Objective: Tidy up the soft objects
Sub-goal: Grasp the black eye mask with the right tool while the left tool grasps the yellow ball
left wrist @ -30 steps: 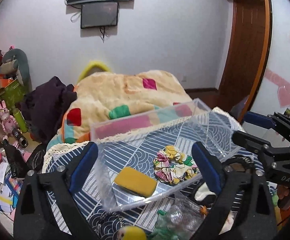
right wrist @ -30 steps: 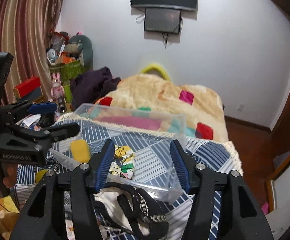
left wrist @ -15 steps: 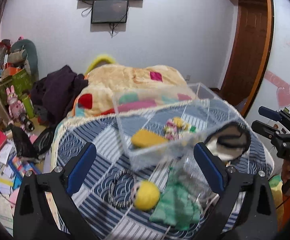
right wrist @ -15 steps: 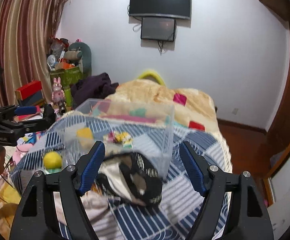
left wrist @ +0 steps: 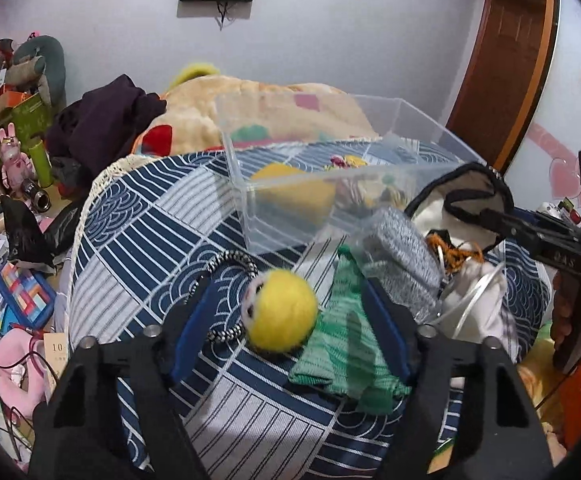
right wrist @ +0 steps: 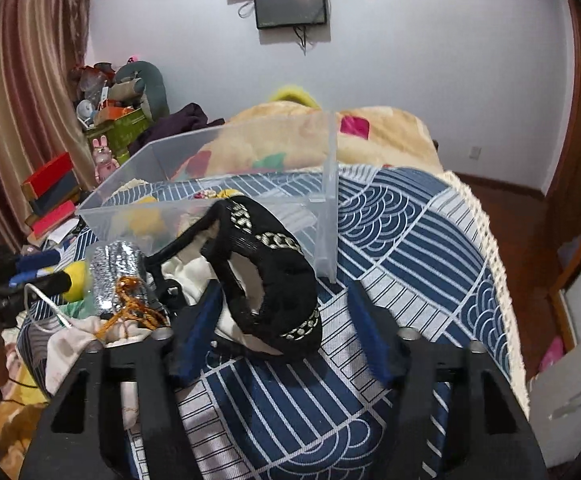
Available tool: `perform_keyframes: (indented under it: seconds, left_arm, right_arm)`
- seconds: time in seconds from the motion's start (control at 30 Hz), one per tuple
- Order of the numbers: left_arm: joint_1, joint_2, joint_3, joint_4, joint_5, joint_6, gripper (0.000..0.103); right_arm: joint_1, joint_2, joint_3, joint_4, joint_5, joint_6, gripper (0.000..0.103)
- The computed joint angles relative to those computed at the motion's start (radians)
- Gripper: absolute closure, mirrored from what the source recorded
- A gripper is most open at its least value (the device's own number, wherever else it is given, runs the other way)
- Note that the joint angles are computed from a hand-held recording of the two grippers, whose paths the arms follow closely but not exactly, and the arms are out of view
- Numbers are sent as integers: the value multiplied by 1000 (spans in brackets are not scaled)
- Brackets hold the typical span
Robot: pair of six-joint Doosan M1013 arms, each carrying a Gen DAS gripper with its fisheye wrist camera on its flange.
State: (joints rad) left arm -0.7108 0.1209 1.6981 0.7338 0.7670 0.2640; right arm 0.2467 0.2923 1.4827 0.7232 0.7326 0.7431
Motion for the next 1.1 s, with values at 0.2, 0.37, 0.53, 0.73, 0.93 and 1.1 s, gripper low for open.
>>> perform_keyframes:
  seconds: [0.2,0.37,0.53,0.73,0.93,1.1]
  left_arm:
    - [-1,18,-7,-27,12,31,57]
    - [-7,7,7,12,13,-14,68]
    - [-20,-5,7,50,22,-31,69]
    - [-39,-23,-1,138,33,-82,69]
    - [-43,-31,-29,224,49,-112,69]
    - [-31,-34,-49,279,35,-144,69]
  right_arm:
    - [-5,-11,21,37,-4,-28,78]
    - [-17,-41,57,119,-32,-117,85]
    - [-24,-74,80,193,-63,-185,87]
    - [-29,-101,85,287,-83,-258,87]
    - [-32,-114,77,409,-105,-354,87]
    - [-23,-112,57,494,-134,-420,87]
